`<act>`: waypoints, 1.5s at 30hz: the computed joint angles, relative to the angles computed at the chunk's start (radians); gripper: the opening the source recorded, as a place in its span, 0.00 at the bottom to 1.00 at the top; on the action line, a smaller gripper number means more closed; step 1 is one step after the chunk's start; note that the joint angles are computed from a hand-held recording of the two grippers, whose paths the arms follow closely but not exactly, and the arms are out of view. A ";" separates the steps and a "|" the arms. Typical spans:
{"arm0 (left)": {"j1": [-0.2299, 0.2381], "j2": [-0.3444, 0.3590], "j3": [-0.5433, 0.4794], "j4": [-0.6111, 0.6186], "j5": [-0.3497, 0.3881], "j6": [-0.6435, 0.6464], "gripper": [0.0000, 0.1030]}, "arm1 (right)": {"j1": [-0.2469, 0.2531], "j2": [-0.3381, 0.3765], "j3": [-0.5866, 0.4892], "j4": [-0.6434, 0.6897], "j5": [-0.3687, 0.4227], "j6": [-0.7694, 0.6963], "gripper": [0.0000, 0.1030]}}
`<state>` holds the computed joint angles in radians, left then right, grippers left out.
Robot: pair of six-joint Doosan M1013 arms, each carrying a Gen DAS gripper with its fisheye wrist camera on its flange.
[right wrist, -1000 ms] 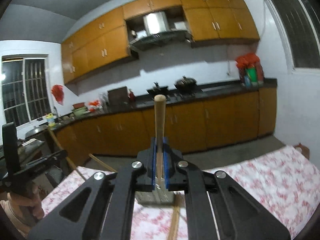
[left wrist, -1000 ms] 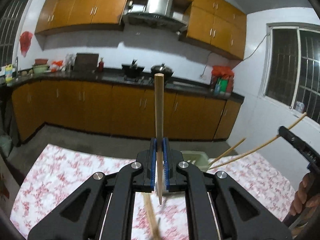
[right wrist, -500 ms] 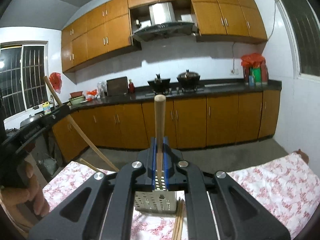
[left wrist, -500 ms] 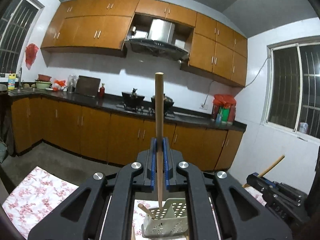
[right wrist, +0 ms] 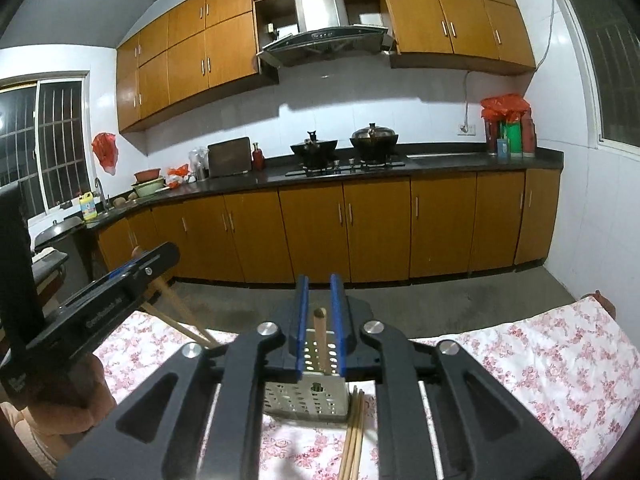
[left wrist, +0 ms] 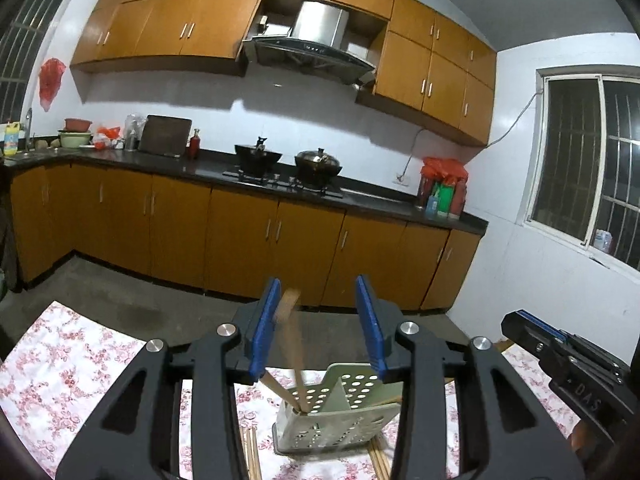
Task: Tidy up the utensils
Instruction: 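Raise both chopsticks upright over the green holder and open both tools to drop them, then move both open tools back down toward the remaining chopsticks, then close the left tool on a lone chopstick while the right tool grasps another chopstick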
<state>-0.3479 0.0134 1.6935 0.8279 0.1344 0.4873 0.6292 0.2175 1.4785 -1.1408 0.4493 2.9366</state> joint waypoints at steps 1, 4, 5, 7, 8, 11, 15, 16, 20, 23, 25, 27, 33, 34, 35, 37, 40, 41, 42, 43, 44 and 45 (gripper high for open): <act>0.001 -0.004 0.002 -0.011 -0.007 0.007 0.38 | 0.002 -0.005 0.005 -0.018 0.002 0.018 0.17; 0.005 -0.018 0.009 -0.038 -0.023 0.028 0.38 | 0.007 -0.029 0.033 -0.106 0.011 0.105 0.19; 0.005 -0.023 0.012 -0.015 -0.027 0.004 0.39 | 0.008 -0.038 0.044 -0.136 0.017 0.139 0.21; 0.011 -0.040 0.026 0.038 -0.046 -0.051 0.40 | 0.007 -0.056 0.065 -0.176 0.035 0.191 0.24; 0.014 -0.053 0.037 0.093 -0.053 -0.108 0.41 | 0.007 -0.068 0.080 -0.190 0.051 0.214 0.25; 0.018 -0.088 0.071 0.285 -0.038 -0.304 0.49 | 0.001 -0.088 0.115 -0.163 0.100 0.225 0.27; 0.013 -0.112 0.112 0.190 0.072 -0.200 0.53 | -0.027 -0.088 0.151 0.007 0.138 0.125 0.27; 0.010 -0.110 0.123 0.139 0.118 -0.138 0.53 | -0.036 -0.080 0.157 0.090 0.149 0.069 0.27; 0.014 -0.083 0.144 -0.109 0.246 0.125 0.53 | -0.055 -0.046 0.177 0.351 0.155 -0.131 0.27; 0.024 -0.062 0.152 -0.293 0.297 0.295 0.51 | -0.058 -0.025 0.195 0.532 0.127 -0.282 0.24; 0.027 -0.054 0.162 -0.376 0.316 0.372 0.48 | -0.054 -0.015 0.204 0.629 0.109 -0.368 0.22; 0.019 -0.050 0.175 -0.425 0.332 0.419 0.45 | -0.043 -0.001 0.208 0.700 0.099 -0.440 0.22; 0.014 -0.039 0.199 -0.535 0.341 0.531 0.41 | -0.022 0.023 0.202 0.743 0.113 -0.522 0.19; 0.011 -0.037 0.202 -0.539 0.343 0.536 0.40 | -0.021 0.026 0.198 0.746 0.118 -0.526 0.19; 0.007 -0.036 0.205 -0.547 0.346 0.544 0.40 | -0.021 0.030 0.195 0.744 0.125 -0.528 0.18; 0.003 -0.032 0.208 -0.560 0.352 0.559 0.39 | -0.022 0.037 0.191 0.748 0.138 -0.537 0.16; 0.001 -0.027 0.212 -0.591 0.362 0.589 0.37 | -0.023 0.042 0.193 0.759 0.143 -0.549 0.13; 0.001 -0.026 0.213 -0.599 0.364 0.597 0.36 | -0.019 0.043 0.193 0.733 0.147 -0.534 0.10; 0.001 -0.025 0.214 -0.612 0.366 0.609 0.35 | -0.017 0.044 0.192 0.718 0.154 -0.526 0.09; 0.001 -0.024 0.214 -0.628 0.369 0.625 0.34 | -0.017 0.046 0.189 0.702 0.163 -0.514 0.08; 0.001 -0.023 0.215 -0.647 0.371 0.642 0.33 | -0.013 0.049 0.185 0.658 0.186 -0.470 0.08; 0.001 -0.022 0.216 -0.660 0.373 0.654 0.32 | -0.013 0.050 0.185 0.633 0.198 -0.438 0.08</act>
